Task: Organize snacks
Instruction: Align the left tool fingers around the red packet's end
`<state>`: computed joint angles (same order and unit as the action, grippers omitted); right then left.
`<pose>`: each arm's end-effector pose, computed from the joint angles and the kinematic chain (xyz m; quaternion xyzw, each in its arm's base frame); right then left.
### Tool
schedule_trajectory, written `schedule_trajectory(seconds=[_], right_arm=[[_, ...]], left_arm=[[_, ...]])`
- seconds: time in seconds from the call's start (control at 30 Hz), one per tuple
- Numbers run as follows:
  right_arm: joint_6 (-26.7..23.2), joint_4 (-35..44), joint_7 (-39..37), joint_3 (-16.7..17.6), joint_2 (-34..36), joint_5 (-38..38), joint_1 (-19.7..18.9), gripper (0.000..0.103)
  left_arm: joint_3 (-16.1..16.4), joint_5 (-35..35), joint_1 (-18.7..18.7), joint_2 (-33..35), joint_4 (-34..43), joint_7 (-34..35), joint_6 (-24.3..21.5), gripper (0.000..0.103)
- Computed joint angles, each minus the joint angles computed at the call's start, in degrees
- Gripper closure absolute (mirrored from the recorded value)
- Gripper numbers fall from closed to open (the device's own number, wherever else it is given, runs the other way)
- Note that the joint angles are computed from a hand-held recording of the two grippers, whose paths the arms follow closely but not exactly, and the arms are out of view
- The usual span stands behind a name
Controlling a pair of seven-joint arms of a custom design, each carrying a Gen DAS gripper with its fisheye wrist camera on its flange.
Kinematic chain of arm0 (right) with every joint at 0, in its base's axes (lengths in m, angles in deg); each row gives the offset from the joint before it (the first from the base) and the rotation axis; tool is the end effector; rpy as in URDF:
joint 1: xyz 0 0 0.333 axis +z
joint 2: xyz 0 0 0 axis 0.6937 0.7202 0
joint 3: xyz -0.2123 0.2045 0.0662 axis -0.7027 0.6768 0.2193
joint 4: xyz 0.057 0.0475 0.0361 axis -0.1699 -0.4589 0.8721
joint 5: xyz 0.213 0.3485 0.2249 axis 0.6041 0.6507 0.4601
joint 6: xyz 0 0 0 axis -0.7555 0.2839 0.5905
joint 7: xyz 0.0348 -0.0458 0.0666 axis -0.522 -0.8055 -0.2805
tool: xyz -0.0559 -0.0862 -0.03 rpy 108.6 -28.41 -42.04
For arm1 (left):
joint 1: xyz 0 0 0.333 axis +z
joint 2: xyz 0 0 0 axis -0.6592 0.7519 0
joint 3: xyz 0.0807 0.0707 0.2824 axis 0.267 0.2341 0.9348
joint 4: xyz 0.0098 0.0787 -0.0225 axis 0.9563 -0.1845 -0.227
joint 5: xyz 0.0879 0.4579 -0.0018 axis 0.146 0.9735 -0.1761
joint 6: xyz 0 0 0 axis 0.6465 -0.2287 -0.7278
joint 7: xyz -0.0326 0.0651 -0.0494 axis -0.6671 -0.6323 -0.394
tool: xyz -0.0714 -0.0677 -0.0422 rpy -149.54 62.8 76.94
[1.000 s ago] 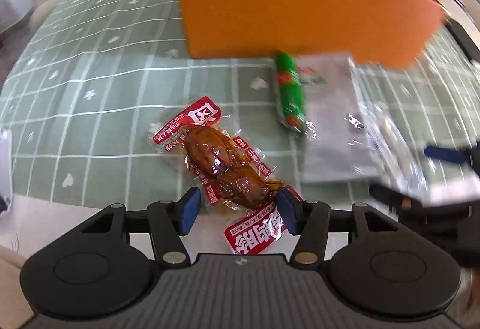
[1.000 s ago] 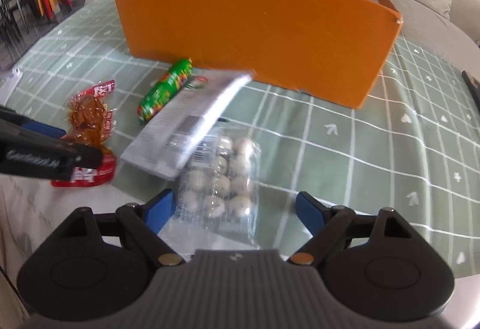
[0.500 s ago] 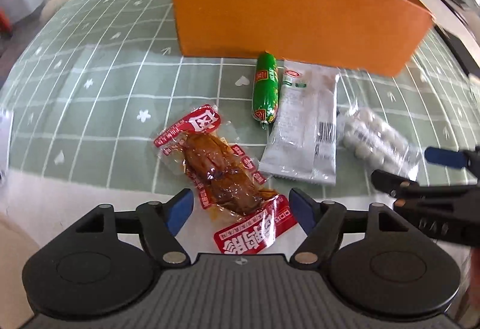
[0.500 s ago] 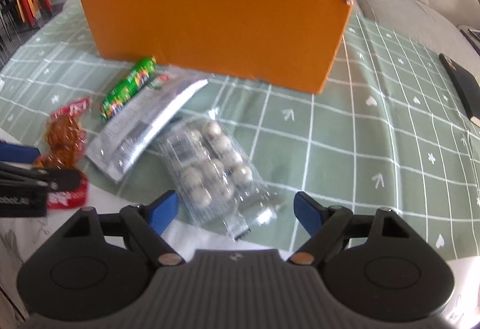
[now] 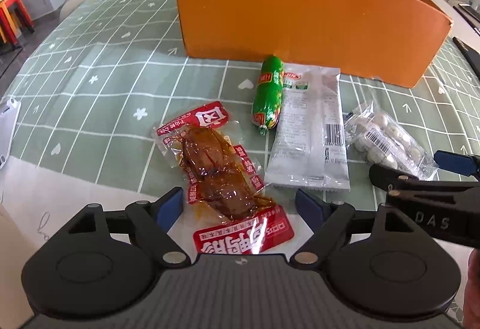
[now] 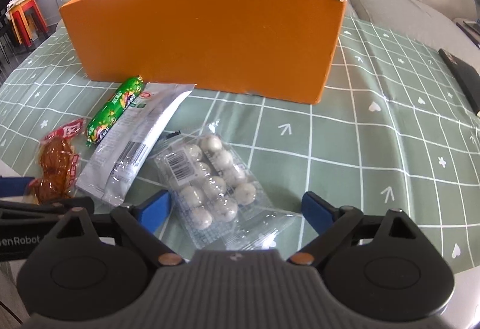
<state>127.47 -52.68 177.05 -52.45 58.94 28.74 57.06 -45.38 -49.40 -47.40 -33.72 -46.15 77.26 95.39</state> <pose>0.5035 0.2277 0.4413 -0.5456 0.7820 -0.2323 0.1919 0.5741 -0.1183 0.4540 -0.5071 0.8231 -0.2177 0.1339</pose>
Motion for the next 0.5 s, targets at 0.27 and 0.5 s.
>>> schedule_trajectory(seconds=[0.27,0.5], right_arm=[[-0.56,-0.24,0.37,-0.19,-0.59,0.36,0.3,0.023],[-0.79,-0.67,-0.58,-0.33,-1.33,2.36,0.34,0.023]], left_arm=[[2.76,-7.84,-1.57,1.73,2.61,20.03,-3.91,0.027],[1.56,-10.02,1.73,3.86,6.51,20.82,-10.05,0.031]])
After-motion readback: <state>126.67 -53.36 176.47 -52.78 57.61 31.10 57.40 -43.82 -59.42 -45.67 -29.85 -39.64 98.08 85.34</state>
